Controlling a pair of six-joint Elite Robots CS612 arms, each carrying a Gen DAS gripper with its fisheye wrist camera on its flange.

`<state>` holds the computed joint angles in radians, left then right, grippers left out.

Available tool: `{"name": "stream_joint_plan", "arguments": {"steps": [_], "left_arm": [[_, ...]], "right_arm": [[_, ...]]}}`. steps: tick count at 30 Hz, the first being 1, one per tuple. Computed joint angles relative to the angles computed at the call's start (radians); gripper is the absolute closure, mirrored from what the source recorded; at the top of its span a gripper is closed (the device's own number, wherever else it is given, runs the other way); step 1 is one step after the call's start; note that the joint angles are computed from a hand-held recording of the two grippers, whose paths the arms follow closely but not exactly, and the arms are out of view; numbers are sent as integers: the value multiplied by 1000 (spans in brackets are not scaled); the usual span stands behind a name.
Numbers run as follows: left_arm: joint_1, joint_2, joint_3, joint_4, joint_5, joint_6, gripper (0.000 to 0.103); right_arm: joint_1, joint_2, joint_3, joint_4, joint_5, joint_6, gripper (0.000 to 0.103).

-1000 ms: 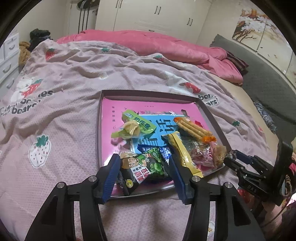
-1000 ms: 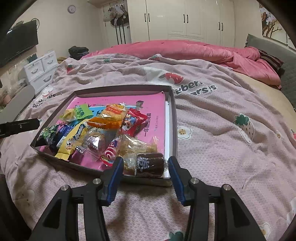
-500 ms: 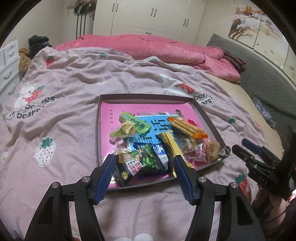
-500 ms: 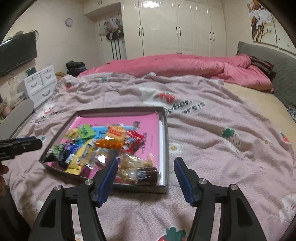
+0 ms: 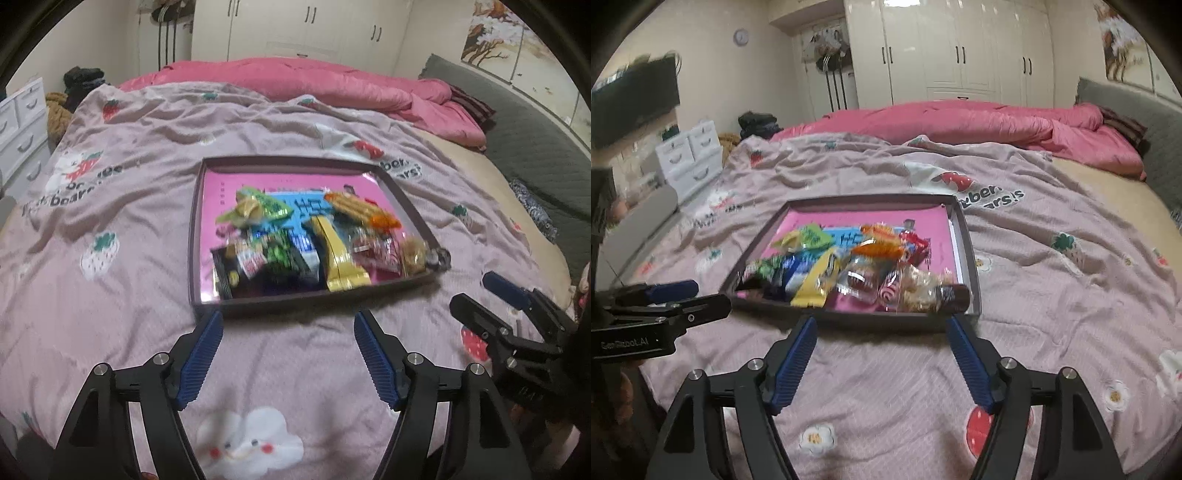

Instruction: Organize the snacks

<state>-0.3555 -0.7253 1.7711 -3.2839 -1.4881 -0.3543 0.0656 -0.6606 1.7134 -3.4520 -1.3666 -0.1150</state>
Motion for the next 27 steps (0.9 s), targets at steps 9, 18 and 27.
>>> {"name": "stream_joint_plan", "arguments": {"steps": [9,18,27], "left_arm": [[-21,-9,30,0,9,2,27],[-29,-12,40,-2,5,10,27],[-29,-11,40,-8,4,11,27]], "right_arm": [[8,-9,25,-46,-21,-1,17],[8,-8,29,-51,-23,-8,17],[6,-7,28,-46,-10,-3,16]]}}
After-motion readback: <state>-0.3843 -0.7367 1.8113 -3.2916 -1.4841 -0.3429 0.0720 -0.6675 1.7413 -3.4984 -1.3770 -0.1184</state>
